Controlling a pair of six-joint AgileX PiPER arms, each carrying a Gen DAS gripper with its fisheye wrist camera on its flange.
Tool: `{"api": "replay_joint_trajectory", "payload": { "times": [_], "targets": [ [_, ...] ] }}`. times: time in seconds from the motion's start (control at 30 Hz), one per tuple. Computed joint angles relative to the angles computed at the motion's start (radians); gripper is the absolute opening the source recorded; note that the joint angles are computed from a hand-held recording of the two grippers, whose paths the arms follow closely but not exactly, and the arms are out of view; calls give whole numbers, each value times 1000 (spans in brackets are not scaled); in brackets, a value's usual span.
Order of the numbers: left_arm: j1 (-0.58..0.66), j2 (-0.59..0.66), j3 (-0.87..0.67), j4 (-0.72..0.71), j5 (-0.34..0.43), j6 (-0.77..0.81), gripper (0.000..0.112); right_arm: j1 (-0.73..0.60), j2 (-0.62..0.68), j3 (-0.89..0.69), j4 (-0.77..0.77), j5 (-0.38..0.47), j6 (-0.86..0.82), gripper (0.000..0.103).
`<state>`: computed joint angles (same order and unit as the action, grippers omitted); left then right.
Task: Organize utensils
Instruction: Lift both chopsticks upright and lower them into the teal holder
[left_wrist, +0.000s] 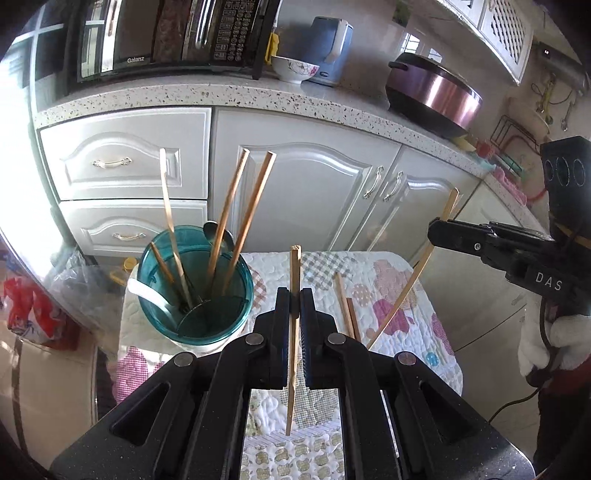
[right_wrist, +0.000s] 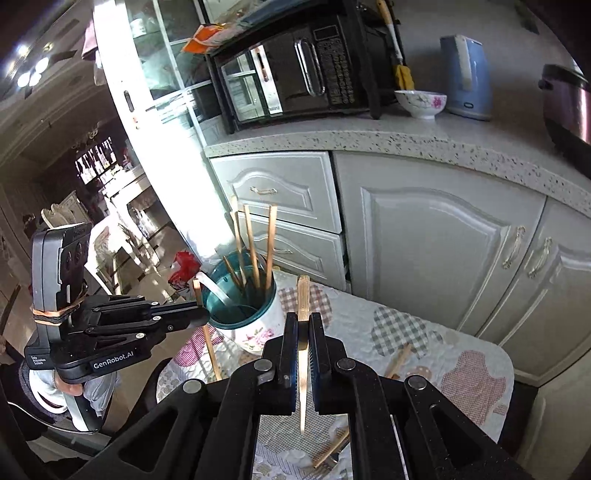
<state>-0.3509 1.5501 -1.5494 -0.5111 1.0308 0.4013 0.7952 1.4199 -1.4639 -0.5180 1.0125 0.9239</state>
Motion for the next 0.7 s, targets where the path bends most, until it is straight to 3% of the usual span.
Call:
{"api": "replay_joint_trajectory", "payload": {
  "times": [0.17,0.37,0.53,0.7],
  "targets": [
    [103,-7,-105,-60,80,36,4,24,78,-159,3,32,-68,5],
    [202,85,-372,-81,168,-6,4,25,199,-385,27,51,-163,5],
    [206,174,-547,-42,150,-70,4,3,331,-618,52,80,-245,5],
    [155,228,-581,60,36,-117,4,-18,479,-821,13,137,-272,5]
  ]
}}
